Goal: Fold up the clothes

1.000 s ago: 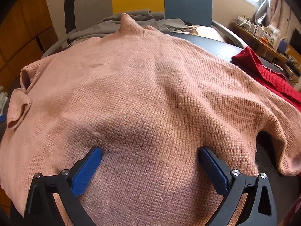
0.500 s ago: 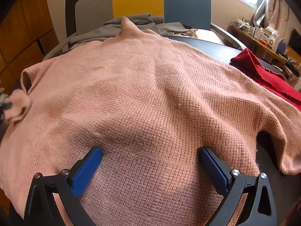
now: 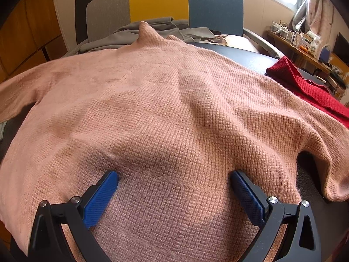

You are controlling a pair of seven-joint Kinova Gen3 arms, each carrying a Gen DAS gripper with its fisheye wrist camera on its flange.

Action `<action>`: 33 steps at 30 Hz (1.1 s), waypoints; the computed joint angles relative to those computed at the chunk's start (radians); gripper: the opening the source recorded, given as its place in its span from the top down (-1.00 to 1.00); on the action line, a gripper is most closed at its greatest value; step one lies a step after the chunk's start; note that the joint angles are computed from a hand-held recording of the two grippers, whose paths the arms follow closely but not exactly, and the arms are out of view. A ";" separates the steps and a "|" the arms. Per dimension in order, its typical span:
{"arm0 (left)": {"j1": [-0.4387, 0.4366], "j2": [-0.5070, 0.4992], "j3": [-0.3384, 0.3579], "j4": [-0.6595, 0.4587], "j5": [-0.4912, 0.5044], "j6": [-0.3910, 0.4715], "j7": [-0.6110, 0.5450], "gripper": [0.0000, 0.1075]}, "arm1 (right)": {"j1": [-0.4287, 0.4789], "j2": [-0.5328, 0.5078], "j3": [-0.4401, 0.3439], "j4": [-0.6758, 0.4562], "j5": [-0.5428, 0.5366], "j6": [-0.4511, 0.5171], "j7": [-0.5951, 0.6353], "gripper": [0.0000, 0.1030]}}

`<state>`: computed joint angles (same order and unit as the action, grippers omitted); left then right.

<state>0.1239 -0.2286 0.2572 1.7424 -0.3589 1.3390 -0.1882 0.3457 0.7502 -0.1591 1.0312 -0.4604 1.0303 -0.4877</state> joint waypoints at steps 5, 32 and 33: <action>-0.048 0.040 -0.083 0.026 0.018 -0.018 -0.102 0.85 | 0.001 0.007 0.001 -0.011 0.002 0.002 0.001 -1.00; 0.167 0.477 -0.196 -0.064 -0.113 -0.318 -0.059 0.66 | -0.155 0.031 -0.040 -0.295 -0.031 0.251 -0.065 -0.88; 0.170 0.493 -0.205 -0.076 -0.108 -0.299 -0.070 0.66 | -0.188 0.048 -0.036 -0.321 -0.021 0.260 -0.081 -0.88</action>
